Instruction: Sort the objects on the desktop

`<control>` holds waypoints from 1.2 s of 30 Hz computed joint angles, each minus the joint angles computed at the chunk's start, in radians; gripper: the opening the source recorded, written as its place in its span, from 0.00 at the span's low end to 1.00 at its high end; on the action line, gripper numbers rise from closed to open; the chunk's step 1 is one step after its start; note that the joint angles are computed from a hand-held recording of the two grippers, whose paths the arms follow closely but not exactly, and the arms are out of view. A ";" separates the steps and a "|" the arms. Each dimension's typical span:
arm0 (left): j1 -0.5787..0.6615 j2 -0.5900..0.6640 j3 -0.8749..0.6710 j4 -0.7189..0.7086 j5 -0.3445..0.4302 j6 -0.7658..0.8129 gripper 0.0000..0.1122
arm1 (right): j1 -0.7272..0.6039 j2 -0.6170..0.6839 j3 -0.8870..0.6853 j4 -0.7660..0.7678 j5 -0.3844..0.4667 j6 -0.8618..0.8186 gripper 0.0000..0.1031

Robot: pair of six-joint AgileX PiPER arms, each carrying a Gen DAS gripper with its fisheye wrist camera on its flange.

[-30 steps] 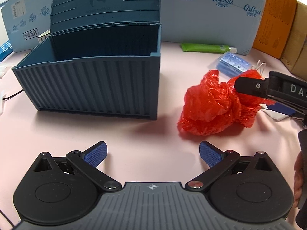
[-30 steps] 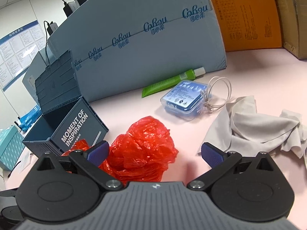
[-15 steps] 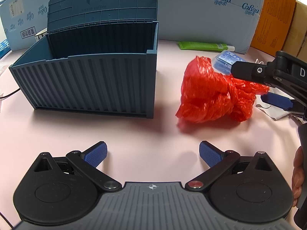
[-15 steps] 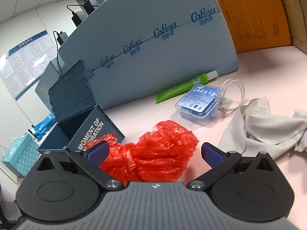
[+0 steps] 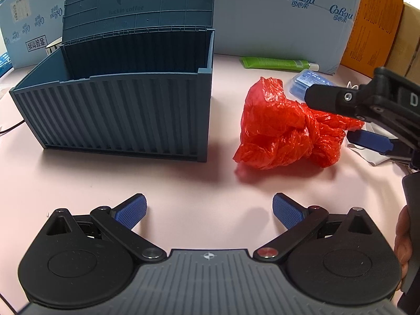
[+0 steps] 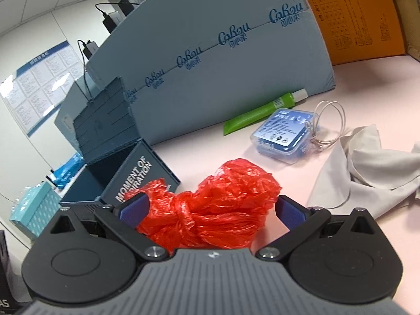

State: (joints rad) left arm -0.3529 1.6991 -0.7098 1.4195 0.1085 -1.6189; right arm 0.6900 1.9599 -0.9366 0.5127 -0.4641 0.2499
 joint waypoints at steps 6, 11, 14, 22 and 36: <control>0.017 -0.002 0.011 0.077 -0.013 -0.078 0.92 | 0.024 0.004 -0.011 0.198 -0.004 -0.179 1.00; 0.017 -0.004 0.017 0.129 -0.018 -0.120 0.92 | 0.024 0.007 -0.010 0.246 -0.005 -0.211 1.00; 0.016 -0.007 0.024 0.175 -0.020 -0.169 0.92 | 0.024 0.007 -0.007 0.238 -0.014 -0.202 1.00; 0.008 0.009 0.018 0.252 -0.013 -0.250 0.92 | 0.023 0.009 -0.005 0.219 -0.019 -0.173 1.00; -0.001 0.021 0.010 0.306 -0.001 -0.313 0.92 | 0.013 0.018 -0.004 0.194 -0.015 -0.136 1.00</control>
